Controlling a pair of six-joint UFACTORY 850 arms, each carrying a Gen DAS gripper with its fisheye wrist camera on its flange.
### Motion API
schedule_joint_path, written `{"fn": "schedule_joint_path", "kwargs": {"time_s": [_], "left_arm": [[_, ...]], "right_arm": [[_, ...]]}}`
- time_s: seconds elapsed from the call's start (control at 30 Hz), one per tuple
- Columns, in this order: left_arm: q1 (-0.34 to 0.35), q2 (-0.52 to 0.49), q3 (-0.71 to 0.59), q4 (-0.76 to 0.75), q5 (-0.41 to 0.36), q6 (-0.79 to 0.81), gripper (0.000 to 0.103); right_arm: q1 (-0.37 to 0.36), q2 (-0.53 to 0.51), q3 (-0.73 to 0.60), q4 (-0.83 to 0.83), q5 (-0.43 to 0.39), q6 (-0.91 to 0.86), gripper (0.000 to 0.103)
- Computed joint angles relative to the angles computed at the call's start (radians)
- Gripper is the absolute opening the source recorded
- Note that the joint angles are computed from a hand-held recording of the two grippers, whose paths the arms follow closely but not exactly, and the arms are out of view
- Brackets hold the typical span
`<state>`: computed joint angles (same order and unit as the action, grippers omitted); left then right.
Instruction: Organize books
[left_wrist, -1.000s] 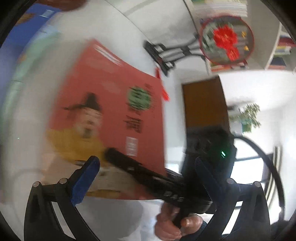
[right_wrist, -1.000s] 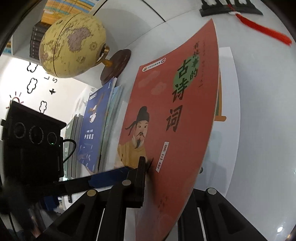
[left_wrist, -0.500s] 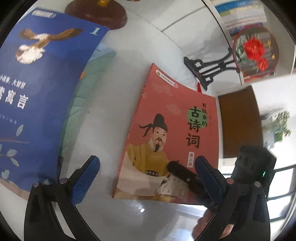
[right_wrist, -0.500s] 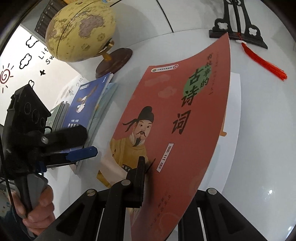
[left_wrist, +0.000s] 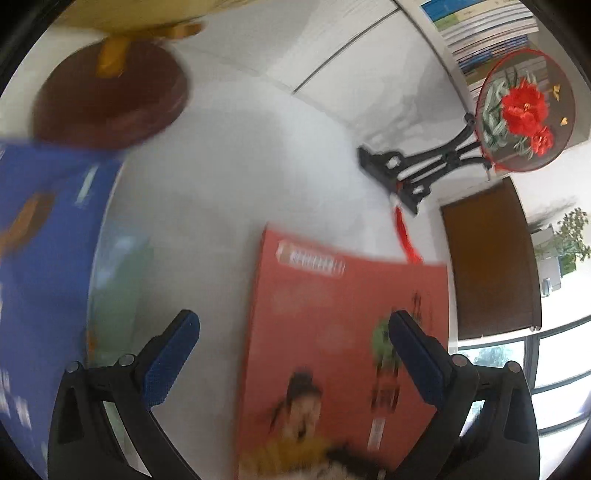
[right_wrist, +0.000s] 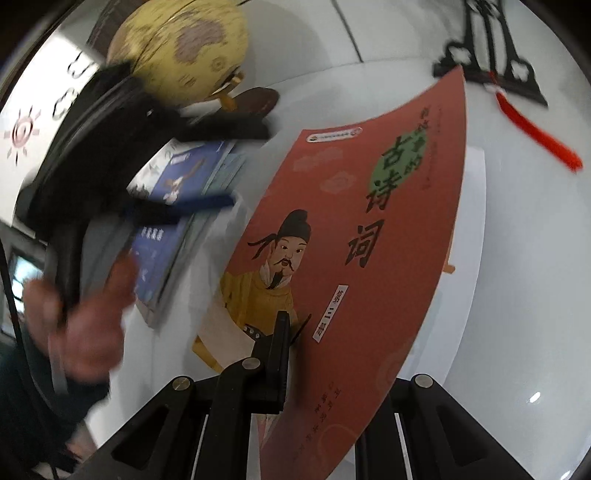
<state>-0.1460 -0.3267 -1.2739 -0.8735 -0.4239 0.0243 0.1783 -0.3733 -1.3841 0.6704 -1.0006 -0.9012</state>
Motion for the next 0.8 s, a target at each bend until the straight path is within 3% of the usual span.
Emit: {"fn": "schedule_joint_path", "kwargs": {"time_s": [0.2, 0.4, 0.6, 0.73, 0.8], "left_arm": [[0.014, -0.077, -0.09, -0.079, -0.061, 0.161, 0.102], [0.008, -0.088, -0.097, -0.155, -0.073, 0.253, 0.102], [0.047, -0.094, -0.072, -0.415, -0.155, 0.425, 0.102], [0.043, -0.091, -0.068, -0.425, -0.162, 0.445, 0.102], [0.037, -0.084, -0.065, -0.395, -0.158, 0.432, 0.102]], "right_arm": [[0.027, 0.066, 0.075, -0.027, 0.117, -0.138, 0.012], [0.102, 0.195, 0.223, -0.111, 0.384, -0.35, 0.017], [0.106, 0.186, 0.199, -0.129, 0.36, -0.266, 0.017], [0.145, 0.239, 0.272, -0.156, 0.494, -0.345, 0.018], [0.148, 0.257, 0.295, -0.158, 0.516, -0.373, 0.018]]}}
